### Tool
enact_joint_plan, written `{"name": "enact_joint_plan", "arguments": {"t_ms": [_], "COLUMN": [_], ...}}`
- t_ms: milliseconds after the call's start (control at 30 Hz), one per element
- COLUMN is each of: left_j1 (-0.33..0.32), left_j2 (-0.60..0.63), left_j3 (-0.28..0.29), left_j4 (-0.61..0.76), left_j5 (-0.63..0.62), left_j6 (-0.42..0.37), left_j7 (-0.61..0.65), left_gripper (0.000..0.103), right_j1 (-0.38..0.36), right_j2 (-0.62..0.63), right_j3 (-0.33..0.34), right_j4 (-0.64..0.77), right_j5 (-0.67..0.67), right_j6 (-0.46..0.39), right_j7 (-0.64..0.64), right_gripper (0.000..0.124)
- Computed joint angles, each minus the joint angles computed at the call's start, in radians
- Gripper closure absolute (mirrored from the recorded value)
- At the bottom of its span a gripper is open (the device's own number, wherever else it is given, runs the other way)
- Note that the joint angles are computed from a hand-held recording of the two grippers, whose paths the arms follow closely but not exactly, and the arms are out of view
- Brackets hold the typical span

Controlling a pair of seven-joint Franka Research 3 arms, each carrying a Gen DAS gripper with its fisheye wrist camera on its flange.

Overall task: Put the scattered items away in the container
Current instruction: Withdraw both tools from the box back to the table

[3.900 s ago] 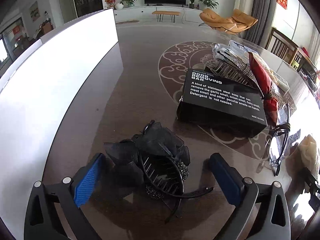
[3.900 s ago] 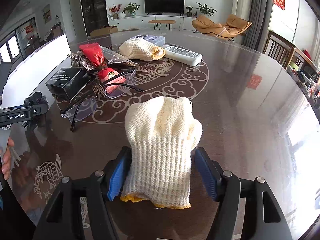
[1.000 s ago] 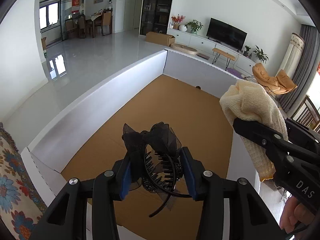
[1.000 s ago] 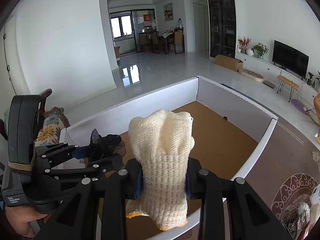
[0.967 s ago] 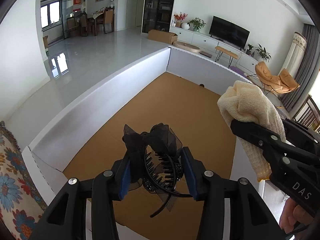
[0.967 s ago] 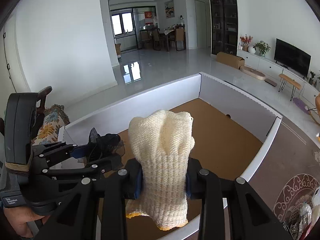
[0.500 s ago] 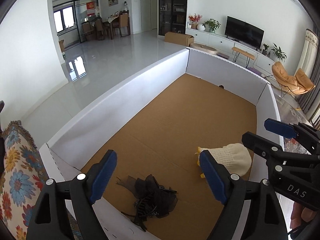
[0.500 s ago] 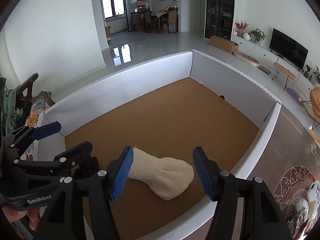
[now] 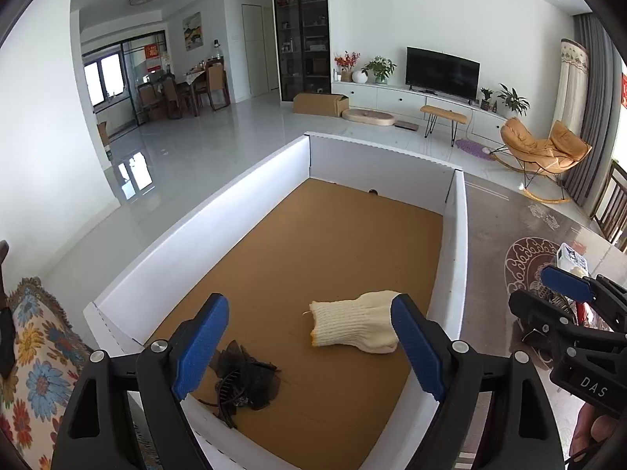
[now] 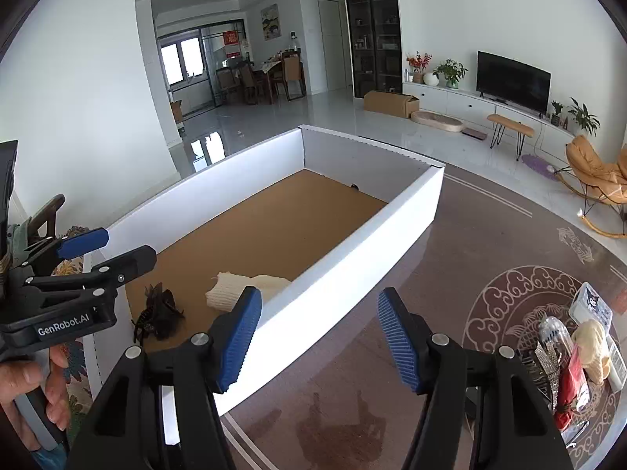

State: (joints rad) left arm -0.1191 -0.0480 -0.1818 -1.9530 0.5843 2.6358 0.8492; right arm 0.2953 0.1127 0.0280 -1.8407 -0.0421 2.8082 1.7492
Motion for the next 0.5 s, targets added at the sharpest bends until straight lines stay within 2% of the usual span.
{"name": "enact_joint_plan", "arguments": {"t_ms": [167, 500], "left_j1": [-0.033, -0.112], "left_j2": [-0.018, -0.01], "left_j3": [-0.033, -0.088], "left_j4": [0.016, 0.078], "left_j5": [0.043, 0.109], "left_j6": [0.002, -0.022], "left_j7": [-0.012, -0.031], "left_gripper": [0.018, 0.018], "right_j1": [-0.052, -0.226], "right_j2": [-0.139, -0.395], "right_j3": [-0.017, 0.02], "right_j4": [-0.184, -0.496], "right_j5": [-0.009, 0.005], "right_j6": [0.047, 0.114], "right_j7": [0.053, 0.105], "right_gripper": [0.061, 0.061]}}
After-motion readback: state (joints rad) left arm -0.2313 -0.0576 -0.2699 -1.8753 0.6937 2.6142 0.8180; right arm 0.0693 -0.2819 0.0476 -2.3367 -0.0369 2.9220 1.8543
